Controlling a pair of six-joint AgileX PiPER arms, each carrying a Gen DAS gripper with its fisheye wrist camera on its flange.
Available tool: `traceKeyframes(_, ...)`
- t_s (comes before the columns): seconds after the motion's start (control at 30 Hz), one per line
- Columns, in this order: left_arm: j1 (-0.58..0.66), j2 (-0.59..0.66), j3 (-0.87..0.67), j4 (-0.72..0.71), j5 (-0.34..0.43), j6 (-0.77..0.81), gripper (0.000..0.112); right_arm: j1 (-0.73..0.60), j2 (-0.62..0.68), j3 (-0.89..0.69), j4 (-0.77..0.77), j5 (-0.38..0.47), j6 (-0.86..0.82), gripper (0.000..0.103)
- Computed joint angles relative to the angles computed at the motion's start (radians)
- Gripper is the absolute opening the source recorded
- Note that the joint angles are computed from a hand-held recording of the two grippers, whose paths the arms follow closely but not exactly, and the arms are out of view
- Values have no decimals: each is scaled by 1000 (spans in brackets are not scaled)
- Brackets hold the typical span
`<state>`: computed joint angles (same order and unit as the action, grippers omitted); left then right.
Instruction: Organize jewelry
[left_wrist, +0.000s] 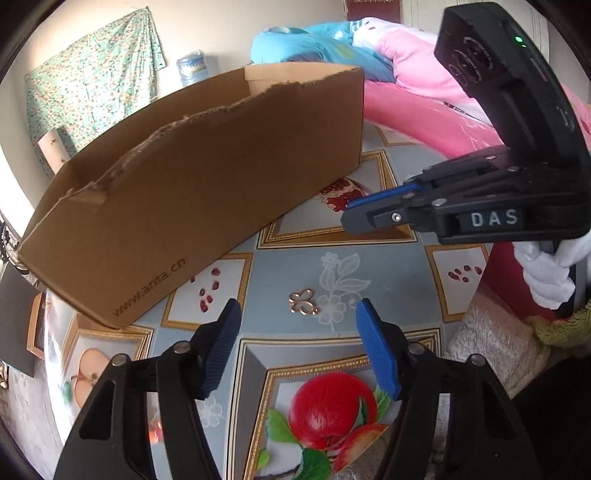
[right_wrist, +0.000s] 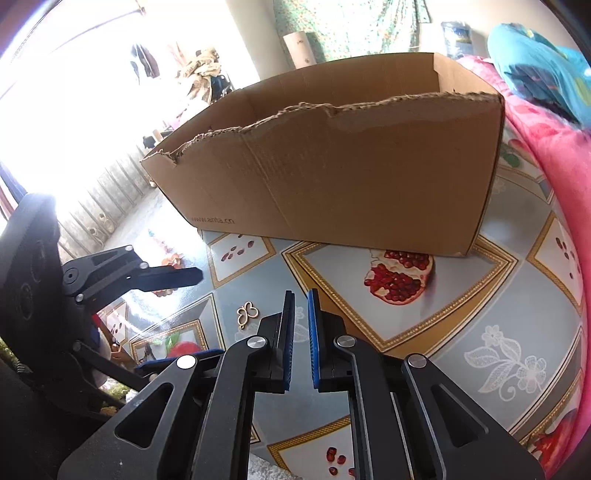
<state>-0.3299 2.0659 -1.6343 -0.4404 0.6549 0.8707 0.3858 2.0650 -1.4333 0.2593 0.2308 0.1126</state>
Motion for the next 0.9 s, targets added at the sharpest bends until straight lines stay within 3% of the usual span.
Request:
traceKeyframes(0.2, -20, 92, -155, 73, 112, -98, 41, -29, 7, 9, 334, -3, -311, 8)
traceKeyframes(0.4, -28, 133, -225, 92, 179, -160, 33, -50, 7, 9, 505, 26, -482, 8)
traceKeyframes(0.53, -30, 144, -243, 98, 186, -173, 32, -58, 9, 9, 565, 38, -540, 8)
traceKeyframes(0.73, -24, 145, -245, 118, 178, -191, 12, -66, 6, 10, 589, 49, -567, 8)
traceKeyframes(0.9, -28, 143, -242, 124, 168, -194, 11, -64, 0, 13, 575, 46, -555, 8)
